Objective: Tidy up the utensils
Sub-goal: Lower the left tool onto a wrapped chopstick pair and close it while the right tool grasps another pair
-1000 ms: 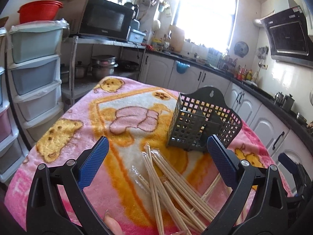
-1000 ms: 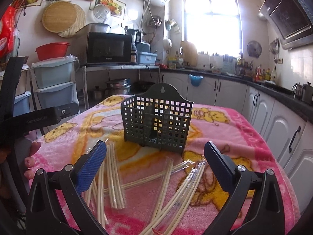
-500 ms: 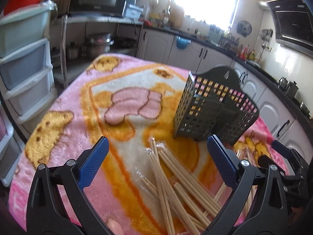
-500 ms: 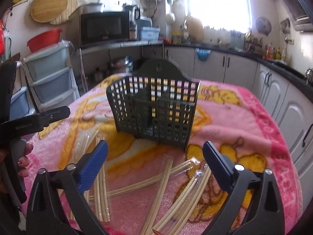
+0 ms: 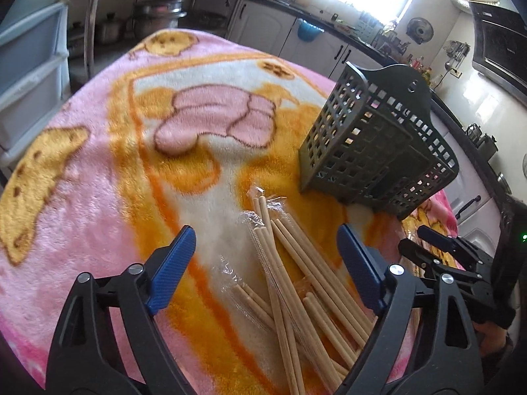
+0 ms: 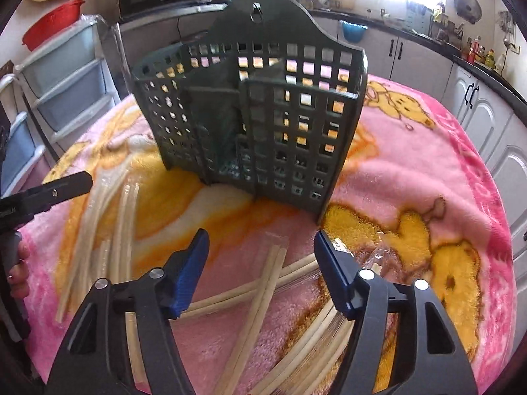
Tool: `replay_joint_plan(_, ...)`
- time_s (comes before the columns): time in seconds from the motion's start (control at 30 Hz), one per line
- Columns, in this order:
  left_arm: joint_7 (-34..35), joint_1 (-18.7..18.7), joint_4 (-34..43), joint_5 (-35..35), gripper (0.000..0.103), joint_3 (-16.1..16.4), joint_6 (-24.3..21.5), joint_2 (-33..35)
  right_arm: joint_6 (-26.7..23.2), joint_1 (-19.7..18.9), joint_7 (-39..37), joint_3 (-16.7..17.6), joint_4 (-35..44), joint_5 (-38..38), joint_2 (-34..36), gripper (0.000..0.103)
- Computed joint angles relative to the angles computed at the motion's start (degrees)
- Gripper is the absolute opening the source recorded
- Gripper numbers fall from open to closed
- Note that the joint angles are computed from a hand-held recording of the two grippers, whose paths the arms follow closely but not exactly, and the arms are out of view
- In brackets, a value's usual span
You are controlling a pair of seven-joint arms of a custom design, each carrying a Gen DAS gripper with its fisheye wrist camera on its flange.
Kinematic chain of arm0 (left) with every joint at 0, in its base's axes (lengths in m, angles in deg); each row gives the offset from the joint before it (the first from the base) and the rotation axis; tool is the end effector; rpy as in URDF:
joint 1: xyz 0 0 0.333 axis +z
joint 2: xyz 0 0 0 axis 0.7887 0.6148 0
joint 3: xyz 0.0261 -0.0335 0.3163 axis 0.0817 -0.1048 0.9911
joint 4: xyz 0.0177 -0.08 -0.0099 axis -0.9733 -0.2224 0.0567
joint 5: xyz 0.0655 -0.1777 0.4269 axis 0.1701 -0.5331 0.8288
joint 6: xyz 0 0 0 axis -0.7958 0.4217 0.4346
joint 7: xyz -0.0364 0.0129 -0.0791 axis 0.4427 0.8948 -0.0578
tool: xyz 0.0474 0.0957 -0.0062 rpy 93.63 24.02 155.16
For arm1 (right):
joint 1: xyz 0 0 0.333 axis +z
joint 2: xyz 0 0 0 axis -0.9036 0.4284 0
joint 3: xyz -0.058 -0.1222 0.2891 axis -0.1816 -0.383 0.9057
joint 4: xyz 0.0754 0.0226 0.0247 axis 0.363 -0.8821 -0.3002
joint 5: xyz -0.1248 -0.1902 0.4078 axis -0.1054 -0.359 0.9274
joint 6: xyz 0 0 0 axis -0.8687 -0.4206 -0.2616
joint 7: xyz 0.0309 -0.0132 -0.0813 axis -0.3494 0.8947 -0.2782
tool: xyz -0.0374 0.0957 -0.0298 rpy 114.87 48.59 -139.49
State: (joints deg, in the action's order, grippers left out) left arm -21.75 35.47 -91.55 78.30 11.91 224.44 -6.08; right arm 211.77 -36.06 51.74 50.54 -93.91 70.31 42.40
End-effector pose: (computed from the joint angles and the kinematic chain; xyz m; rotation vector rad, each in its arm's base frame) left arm 0.5616 -0.3532 0.4617 -2.1033 1.6371 -1.0195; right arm 0.6284 0.4243 0.4578 -2.1310 1.3311 -0.4528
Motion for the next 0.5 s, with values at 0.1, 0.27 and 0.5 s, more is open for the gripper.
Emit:
replay_joint_plan(0.1,3.71,0.23,0.45,-4.25,0.067,-0.03,0.71,0.99,-1.26,-0.76,-1.43,0.61,1.41,2.11,1.17,0.057)
replay_joint_plan(0.27,9.43,0.17,1.11,-11.22,0.057,0.10,0.75,2.43,-2.99,-1.16,-2.81,0.94,3.93,4.57,3.16,0.049)
replay_joint_plan(0.5,10.28,-0.18,1.02,-13.10,0.040,1.04,1.92,2.98,-4.21,-0.92,-2.96,0.37,5.06,5.18,4.04,0.029)
